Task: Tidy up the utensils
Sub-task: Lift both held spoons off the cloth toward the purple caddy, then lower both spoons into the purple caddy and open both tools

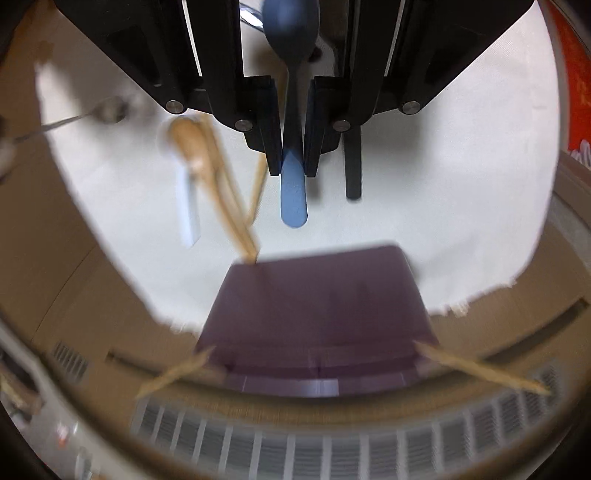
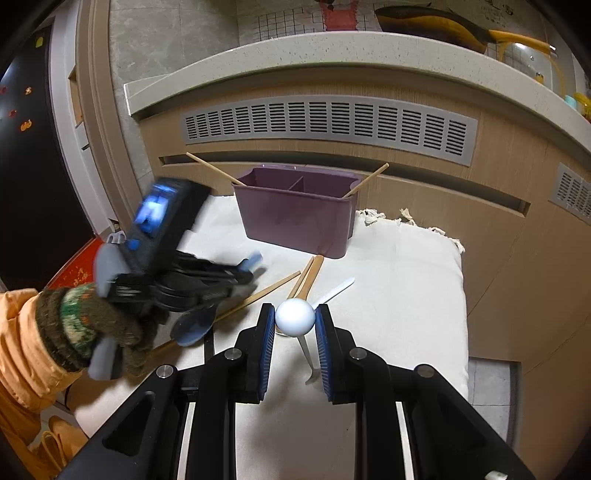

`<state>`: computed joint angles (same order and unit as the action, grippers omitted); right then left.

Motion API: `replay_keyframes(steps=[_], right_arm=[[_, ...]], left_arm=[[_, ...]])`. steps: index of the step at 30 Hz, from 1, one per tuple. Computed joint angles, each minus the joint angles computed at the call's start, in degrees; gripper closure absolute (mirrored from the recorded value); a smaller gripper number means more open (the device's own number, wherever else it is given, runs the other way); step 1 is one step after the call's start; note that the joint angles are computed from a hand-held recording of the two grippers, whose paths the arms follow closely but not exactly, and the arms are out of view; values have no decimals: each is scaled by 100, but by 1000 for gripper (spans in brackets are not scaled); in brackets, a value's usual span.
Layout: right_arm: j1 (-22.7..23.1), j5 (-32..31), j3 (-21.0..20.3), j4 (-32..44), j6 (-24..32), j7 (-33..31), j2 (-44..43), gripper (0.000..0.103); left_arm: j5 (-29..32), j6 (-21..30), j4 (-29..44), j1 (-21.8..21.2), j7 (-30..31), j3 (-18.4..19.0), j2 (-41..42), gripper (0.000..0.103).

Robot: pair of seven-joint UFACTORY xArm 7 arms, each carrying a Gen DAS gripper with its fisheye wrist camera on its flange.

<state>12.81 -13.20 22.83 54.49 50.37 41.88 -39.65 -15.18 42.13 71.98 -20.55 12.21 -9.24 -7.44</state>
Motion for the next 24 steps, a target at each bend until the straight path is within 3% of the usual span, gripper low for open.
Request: replay_keyframes(steps=[5,10,13,16,19,24], right_arm=[[-201,-259,27,394,-126,-63,-57,82],[-681,-672,45,1667,-317,-469,520,82],[-1097,-1086,217,2779,-278,-599,1215,82],[-1233,-1490,346,3716,-142,-581,1929,82],[-1174,-1813,397,4631,66,-611,2723,82],[-902,-2172,256,5140,200,-532,3415,82]], left_arm=[[-733,-650,164,-108,413,228,-664,91],[-1002,-808,1793,-149,798,349,-134,91],[-660,-951,2814,-18,579,191,436,91],[-416,-909,3726,76,403,78,1018,91],[-102,-771,4647,107,175,10,1614,91],[427,-690,5581,0,-168,-27,2455,91]])
